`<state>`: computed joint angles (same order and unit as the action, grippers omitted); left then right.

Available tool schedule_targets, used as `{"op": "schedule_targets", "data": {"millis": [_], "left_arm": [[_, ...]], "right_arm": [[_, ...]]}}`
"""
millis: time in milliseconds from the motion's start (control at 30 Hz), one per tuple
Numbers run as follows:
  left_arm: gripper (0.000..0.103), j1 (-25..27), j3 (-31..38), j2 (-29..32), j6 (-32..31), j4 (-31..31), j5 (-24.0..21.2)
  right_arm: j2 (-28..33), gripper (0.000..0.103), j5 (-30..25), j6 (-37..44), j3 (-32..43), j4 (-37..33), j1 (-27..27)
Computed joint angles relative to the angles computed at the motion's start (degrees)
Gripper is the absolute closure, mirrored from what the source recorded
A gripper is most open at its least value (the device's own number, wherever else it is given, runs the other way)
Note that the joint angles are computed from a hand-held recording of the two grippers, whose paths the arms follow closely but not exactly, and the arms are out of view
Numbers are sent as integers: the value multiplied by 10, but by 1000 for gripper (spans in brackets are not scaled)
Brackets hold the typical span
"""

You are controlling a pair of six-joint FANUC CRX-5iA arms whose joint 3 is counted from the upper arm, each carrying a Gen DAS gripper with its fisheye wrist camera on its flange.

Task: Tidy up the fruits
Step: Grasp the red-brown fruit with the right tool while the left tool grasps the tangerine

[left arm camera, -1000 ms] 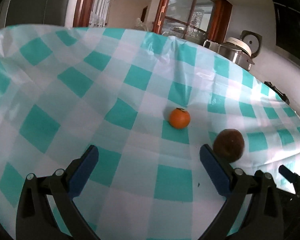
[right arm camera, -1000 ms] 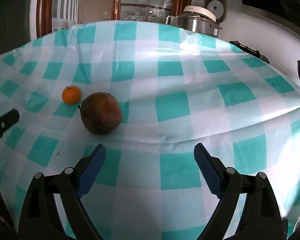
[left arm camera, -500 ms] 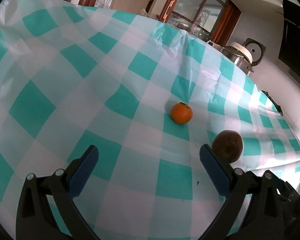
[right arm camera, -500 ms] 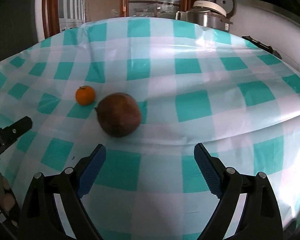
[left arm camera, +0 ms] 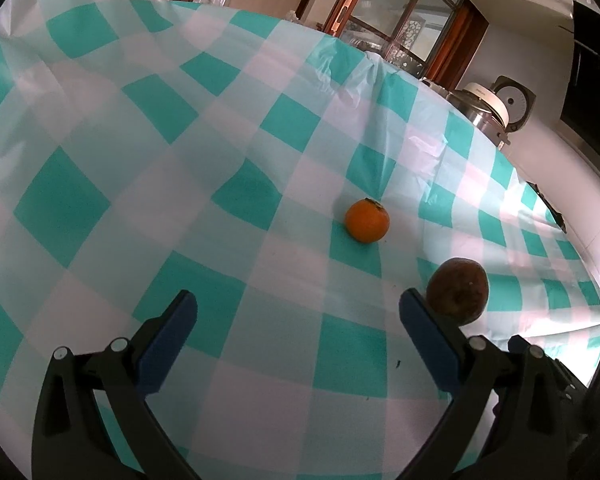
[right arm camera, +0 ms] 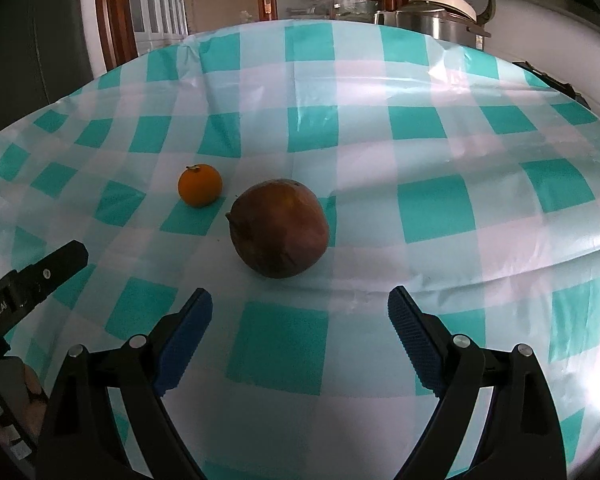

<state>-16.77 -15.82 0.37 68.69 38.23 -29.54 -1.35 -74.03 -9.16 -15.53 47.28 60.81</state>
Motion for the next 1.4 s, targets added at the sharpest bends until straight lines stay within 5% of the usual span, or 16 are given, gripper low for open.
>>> {"op": "schedule_targets", "data": {"millis": [300,667,900,1000,1300,1400], "left_arm": [[2,1,2,0,4,-5,-3],[2,-14,66,34,62,-93,-43],[2,-46,184,111,97,-176,-93],[2,-54,234,145,104,-197,-122],[2,-97,441,274,126,-293,-237],[22,-118,513,310,158,-364,-286]], "right_arm": [[-2,16,19,7,-2,-4,-12],[5,16,69,57,6,-27,-53],[38,17,116,187,53,-93,-118],[26,38,173,228,42,-111,-136],[-26,44,202,158,-16,-93,-150],[-47,44,197,128,-35,-86,-146]]}}
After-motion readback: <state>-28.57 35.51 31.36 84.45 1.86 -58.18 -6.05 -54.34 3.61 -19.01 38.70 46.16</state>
